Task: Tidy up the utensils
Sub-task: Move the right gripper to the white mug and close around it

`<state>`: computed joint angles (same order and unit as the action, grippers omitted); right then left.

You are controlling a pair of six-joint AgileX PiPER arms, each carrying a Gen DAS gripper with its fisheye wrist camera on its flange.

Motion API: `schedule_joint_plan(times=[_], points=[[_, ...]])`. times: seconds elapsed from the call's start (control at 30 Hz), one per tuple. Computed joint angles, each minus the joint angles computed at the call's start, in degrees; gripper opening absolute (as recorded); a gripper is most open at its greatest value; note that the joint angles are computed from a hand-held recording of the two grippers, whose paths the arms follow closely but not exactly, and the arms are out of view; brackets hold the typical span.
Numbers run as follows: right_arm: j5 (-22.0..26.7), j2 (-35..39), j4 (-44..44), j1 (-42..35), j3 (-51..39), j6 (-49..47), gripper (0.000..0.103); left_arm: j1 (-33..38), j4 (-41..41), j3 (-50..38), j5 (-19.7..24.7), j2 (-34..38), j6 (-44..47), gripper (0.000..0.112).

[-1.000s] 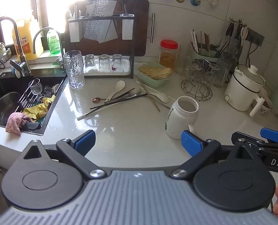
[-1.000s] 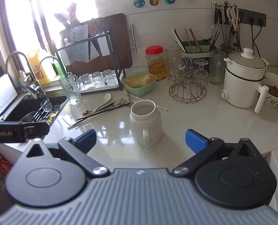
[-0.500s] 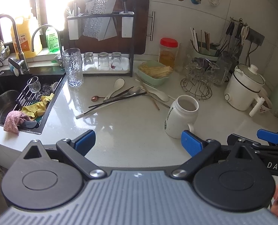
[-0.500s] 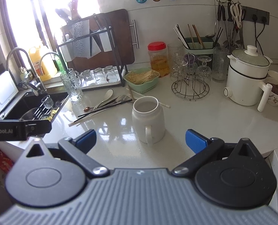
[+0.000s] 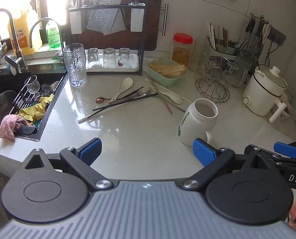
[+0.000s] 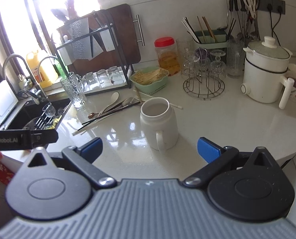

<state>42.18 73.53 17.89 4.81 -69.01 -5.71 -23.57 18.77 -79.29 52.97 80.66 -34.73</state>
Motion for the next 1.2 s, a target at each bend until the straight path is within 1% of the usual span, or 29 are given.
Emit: schedule_joint_plan(times=[0.07, 0.23, 0.37, 0.5, 0.6, 0.7, 0.77, 0.8, 0.87, 0.93, 1.0, 1.07, 1.17, 1.2], points=[[-1.1, 0.9, -0.3, 0.7, 0.0, 1.4, 0.103, 1.8, -1.4, -0.6, -1.0, 1.3, 2.3, 0.100], [-5.8, 3.5, -3.7, 3.7, -0.6, 5.4, 0.103, 7.3, -5.9, -4.4, -2.2, 6.4, 9.8, 0.100], [-8.9, 7.6, -7.6, 5.6, -2.7, 10.0, 0.103, 11.1, -9.0, -9.3, -2.6, 12.1, 15.7, 0.100], [-12.2, 12.4, -8.0, 6.2, -3.8, 11.3, 0.103, 14.2, -12.5, -14.9, -2.8, 17.7, 21.6, 0.100], [-14.4, 15.8, -15.7, 8.3, -4.8, 18.3, 0.103, 15.7, -14.3, -18.8, -2.9, 21.5, 26.0, 0.100], [-17.1, 18.7, -17.1, 8.9, -5.1, 19.8, 0.103, 17.3, -15.9, -23.1, -2.5, 25.5, 29.2, 0.100], [-16.5, 21.5, -19.9, 9.5, -6.9, 22.6, 0.103, 18.1, -16.7, -25.8, -1.9, 28.1, 30.8, 0.100], [-17.1, 22.7, -21.2, 9.7, -7.2, 23.7, 0.103, 18.6, -17.3, -26.6, -2.3, 29.2, 31.7, 0.100], [-19.1, 24.7, -25.9, 10.2, -7.3, 27.7, 0.103, 19.6, -18.6, -28.8, -2.2, 31.5, 33.5, 0.100], [-21.0, 26.8, -33.0, 11.0, -7.4, 33.3, 0.103, 20.7, -20.4, -31.5, -1.5, 34.2, 35.5, 0.100], [-20.7, 29.1, -41.1, 12.1, -8.6, 39.8, 0.103, 21.7, -22.3, -33.4, -1.5, 36.4, 37.6, 0.100], [-22.1, 30.8, -43.8, 12.4, -9.0, 41.6, 0.103, 22.4, -22.9, -36.0, -1.1, 38.8, 39.1, 0.100], [-21.8, 32.9, -47.1, 13.3, -10.6, 45.2, 0.103, 23.6, -24.7, -40.8, -0.4, 42.7, 42.1, 0.100], [-21.3, 33.3, -50.5, 13.8, -10.9, 48.8, 0.103, 23.7, -24.4, -42.5, 0.1, 44.0, 42.3, 0.100]])
